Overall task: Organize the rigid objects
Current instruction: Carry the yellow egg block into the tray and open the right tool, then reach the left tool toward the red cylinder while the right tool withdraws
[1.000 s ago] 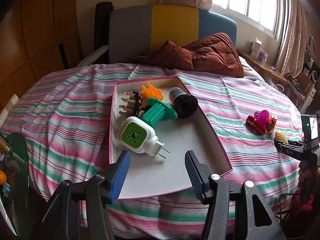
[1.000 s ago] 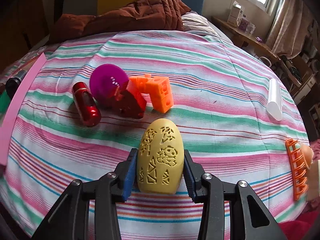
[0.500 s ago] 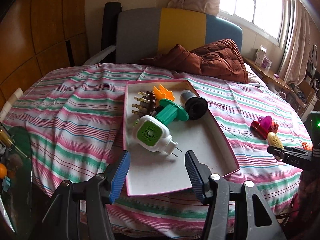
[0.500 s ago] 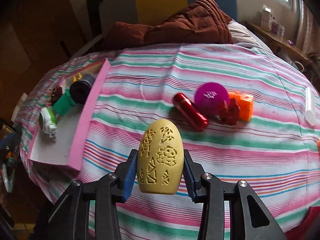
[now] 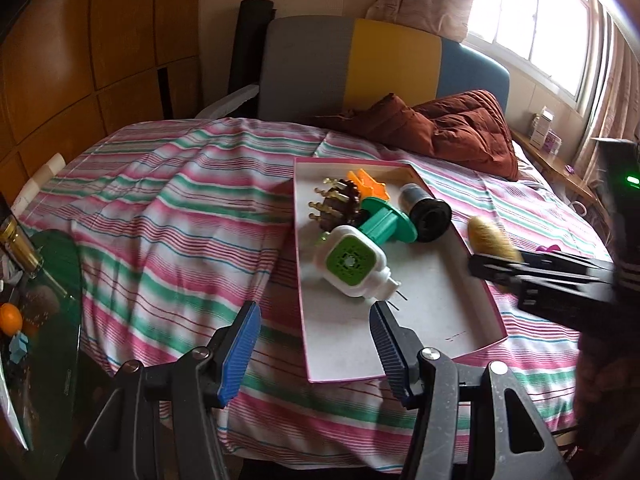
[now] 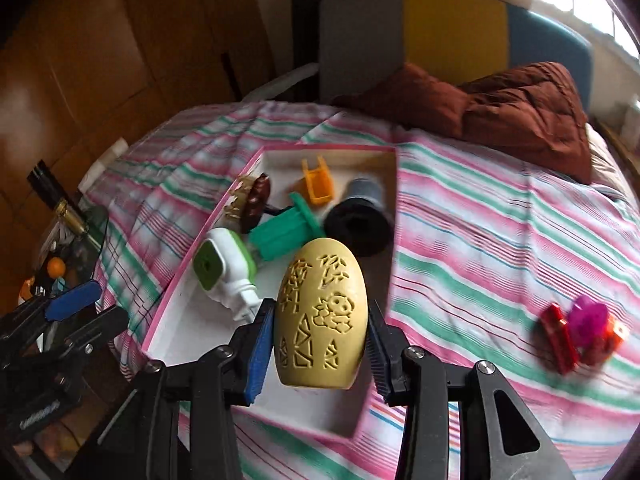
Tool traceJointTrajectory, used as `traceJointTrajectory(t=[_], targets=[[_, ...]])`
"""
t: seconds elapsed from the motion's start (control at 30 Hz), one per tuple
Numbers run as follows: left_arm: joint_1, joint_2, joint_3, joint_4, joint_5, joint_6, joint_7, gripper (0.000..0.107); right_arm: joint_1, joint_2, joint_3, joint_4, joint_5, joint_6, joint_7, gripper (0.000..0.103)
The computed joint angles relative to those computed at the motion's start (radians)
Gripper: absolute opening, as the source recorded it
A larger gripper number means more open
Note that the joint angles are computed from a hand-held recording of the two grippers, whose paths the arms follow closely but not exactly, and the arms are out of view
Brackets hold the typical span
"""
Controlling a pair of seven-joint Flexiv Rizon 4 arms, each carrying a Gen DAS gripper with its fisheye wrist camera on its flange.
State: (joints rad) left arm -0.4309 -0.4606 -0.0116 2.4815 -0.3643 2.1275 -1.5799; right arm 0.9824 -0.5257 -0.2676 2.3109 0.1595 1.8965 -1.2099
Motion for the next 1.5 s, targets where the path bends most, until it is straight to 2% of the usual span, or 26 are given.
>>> traceJointTrajectory(t=[0.2, 0.37, 0.5, 0.8, 1.13, 1.5], targets=[[-0.004, 0.007, 0.009, 0.008, -0.007, 0.01, 0.004, 0.058, 0.001, -0.108, -0.044, -0.128, -0.088, -0.135, 0.068, 0.043], [-0.02, 0.004, 0.013, 0.007, -0.029, 0.01, 0.027, 0.058, -0.029, -0.136, -0.045, -0.148, -0.137, -0.13, 0.139, 0.045], [-0.018, 0.003, 0.008, 0.008, -0.033, 0.008, 0.028, 0.058, 0.002, -0.13, -0.08, -0.113, -0.132, -0.073, 0.149, 0.045], [-0.042, 0.003, 0.014, 0.007, -0.049, 0.002, 0.041, 0.058, 0.05, -0.086, -0.102, -0.05, -0.02, 0.003, 0.106, 0.049], [-0.074, 0.009, 0.017, 0.004, -0.075, -0.003, 0.071, 0.058, 0.17, -0.047, -0.207, 0.032, 0.157, 0.074, 0.046, 0.052], [-0.129, 0.007, 0.019, -0.019, -0.124, -0.013, 0.134, 0.058, 0.209, 0.007, -0.314, 0.131, 0.301, 0.116, -0.009, 0.056]])
